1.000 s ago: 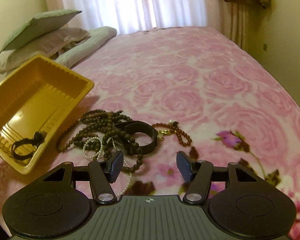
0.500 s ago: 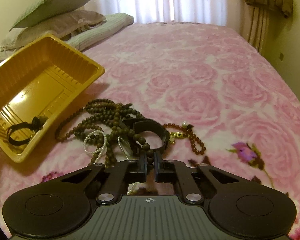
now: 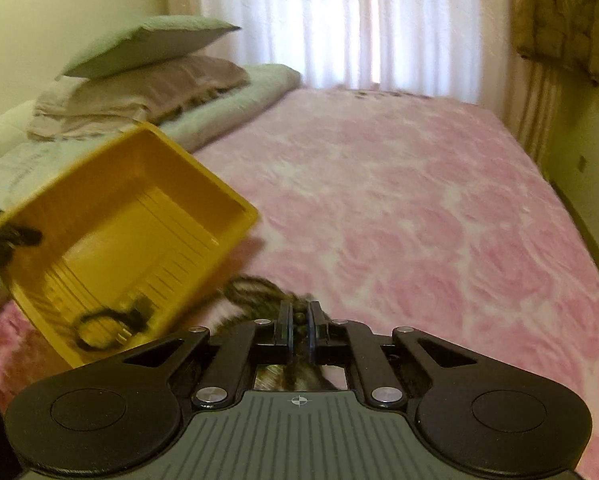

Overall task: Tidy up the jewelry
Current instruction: 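Grasp a dark wooden bead bracelet with the right gripper and drop it in the tray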

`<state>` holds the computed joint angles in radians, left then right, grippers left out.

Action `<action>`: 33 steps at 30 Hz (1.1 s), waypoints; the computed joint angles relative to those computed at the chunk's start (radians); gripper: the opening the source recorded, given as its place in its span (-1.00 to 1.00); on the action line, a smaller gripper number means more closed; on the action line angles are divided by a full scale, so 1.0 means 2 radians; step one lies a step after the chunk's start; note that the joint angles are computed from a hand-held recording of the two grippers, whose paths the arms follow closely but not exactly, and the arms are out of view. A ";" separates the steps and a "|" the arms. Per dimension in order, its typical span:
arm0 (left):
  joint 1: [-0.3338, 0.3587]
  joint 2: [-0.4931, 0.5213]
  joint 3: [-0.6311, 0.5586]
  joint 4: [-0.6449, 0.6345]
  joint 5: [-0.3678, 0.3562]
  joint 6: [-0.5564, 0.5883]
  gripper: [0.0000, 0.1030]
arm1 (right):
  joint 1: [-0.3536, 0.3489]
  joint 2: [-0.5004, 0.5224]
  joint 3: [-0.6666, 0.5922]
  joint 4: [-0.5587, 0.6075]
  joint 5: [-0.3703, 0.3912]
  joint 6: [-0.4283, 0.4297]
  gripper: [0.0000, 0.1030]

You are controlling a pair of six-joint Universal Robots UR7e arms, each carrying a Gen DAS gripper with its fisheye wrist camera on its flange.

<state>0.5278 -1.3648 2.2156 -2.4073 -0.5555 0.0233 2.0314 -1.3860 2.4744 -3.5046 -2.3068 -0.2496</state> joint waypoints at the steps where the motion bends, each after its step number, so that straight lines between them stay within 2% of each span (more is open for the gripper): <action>1: 0.000 -0.001 0.000 -0.001 -0.001 0.001 -0.93 | 0.004 0.007 -0.008 0.004 0.004 -0.002 -0.87; 6: 0.001 -0.002 0.001 -0.007 -0.003 0.007 -0.93 | 0.016 0.041 -0.048 0.024 0.041 -0.006 -0.87; 12: 0.001 -0.003 0.003 -0.016 -0.006 0.016 -0.94 | 0.023 0.089 -0.091 0.043 0.063 -0.012 -0.87; 15: 0.003 -0.003 0.003 -0.021 -0.007 0.019 -0.94 | 0.019 0.100 -0.102 0.068 0.079 0.005 -0.87; 21: 0.005 -0.003 0.003 -0.025 -0.009 0.023 -0.93 | 0.019 0.119 -0.111 0.086 0.088 0.018 -0.87; 24: 0.005 -0.002 0.003 -0.027 -0.009 0.024 -0.93 | 0.012 0.120 -0.114 0.097 0.116 0.022 -0.86; 26: 0.006 -0.001 0.002 -0.028 -0.010 0.024 -0.94 | 0.007 0.120 -0.114 0.091 0.139 0.023 -0.86; 28: 0.006 -0.001 0.002 -0.029 -0.010 0.025 -0.94 | 0.007 0.121 -0.112 0.073 0.141 0.029 -0.83; 29: 0.006 -0.001 0.002 -0.028 -0.010 0.025 -0.94 | 0.007 0.121 -0.110 0.064 0.139 0.032 -0.74; 32: 0.007 -0.001 0.002 -0.030 -0.010 0.028 -0.94 | 0.006 0.113 -0.100 0.046 0.119 0.040 -0.28; 33: 0.007 -0.001 0.002 -0.030 -0.010 0.028 -0.94 | 0.006 0.108 -0.092 0.037 0.109 0.044 -0.21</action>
